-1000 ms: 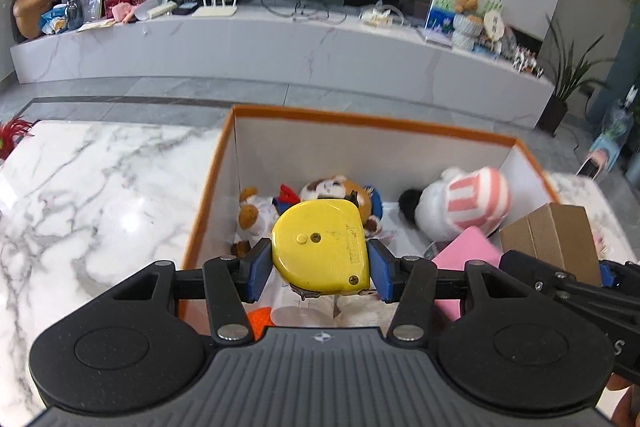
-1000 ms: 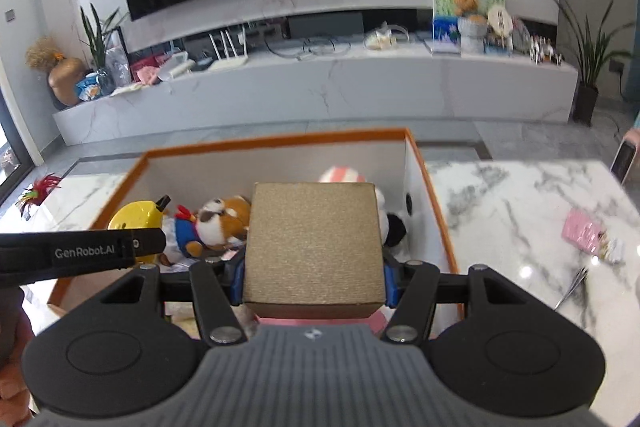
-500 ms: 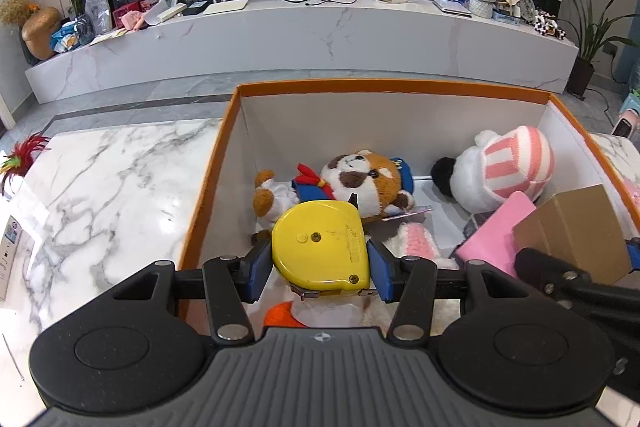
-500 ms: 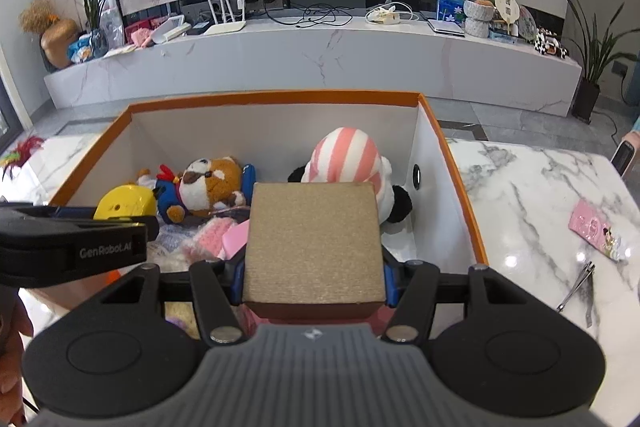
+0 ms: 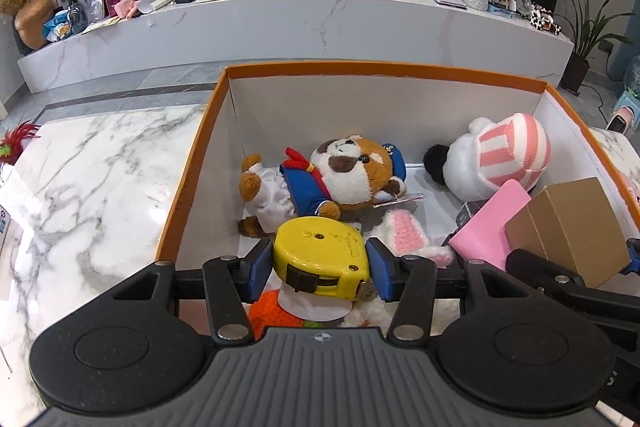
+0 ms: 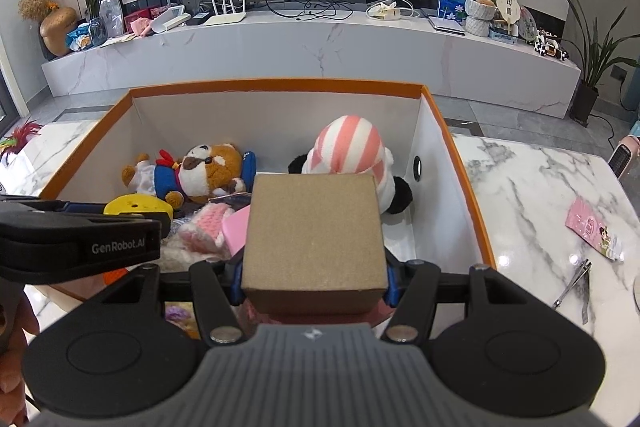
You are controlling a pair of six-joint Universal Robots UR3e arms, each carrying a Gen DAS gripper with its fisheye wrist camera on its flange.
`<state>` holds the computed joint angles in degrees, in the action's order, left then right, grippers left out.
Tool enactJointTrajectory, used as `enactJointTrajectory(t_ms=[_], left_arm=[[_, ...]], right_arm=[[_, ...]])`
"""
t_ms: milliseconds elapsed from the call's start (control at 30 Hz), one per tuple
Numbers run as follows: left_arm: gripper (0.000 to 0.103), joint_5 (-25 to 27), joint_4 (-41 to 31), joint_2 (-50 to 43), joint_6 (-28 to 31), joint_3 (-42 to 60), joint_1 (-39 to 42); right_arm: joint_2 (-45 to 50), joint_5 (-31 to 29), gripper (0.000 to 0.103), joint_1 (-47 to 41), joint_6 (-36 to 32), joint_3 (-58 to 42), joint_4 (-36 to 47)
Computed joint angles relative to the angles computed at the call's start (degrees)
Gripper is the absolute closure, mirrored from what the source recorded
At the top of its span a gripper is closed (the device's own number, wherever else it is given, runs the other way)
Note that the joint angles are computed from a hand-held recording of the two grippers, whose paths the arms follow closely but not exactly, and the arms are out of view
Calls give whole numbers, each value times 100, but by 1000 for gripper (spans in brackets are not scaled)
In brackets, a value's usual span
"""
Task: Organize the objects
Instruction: 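Lower the tape measure and cardboard box into the orange box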
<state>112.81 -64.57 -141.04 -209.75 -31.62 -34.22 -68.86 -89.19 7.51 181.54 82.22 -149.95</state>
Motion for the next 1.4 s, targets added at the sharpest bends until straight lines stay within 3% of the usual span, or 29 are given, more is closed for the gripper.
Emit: enactJointTrajectory(t_ms=[433,500,567,1067,1400], left_arm=[[44,110,-99,-111,17,163,-61],[44,140,-51,-102,31,131,-65],[43,188,-10,-94,27,121,-78],[39,139,103,3,-69,-38,-56],[39,240,115,-21,-125,44,-104]], right_arm=[[-4,16,41,-25,31,74,-137],[-2,-11,38,-22,41,71,-138],[32,-122,26,25,61,39,-140],[23,-274,20,98,72,42,-241],[-311,86,15,-115,274,338,-542]])
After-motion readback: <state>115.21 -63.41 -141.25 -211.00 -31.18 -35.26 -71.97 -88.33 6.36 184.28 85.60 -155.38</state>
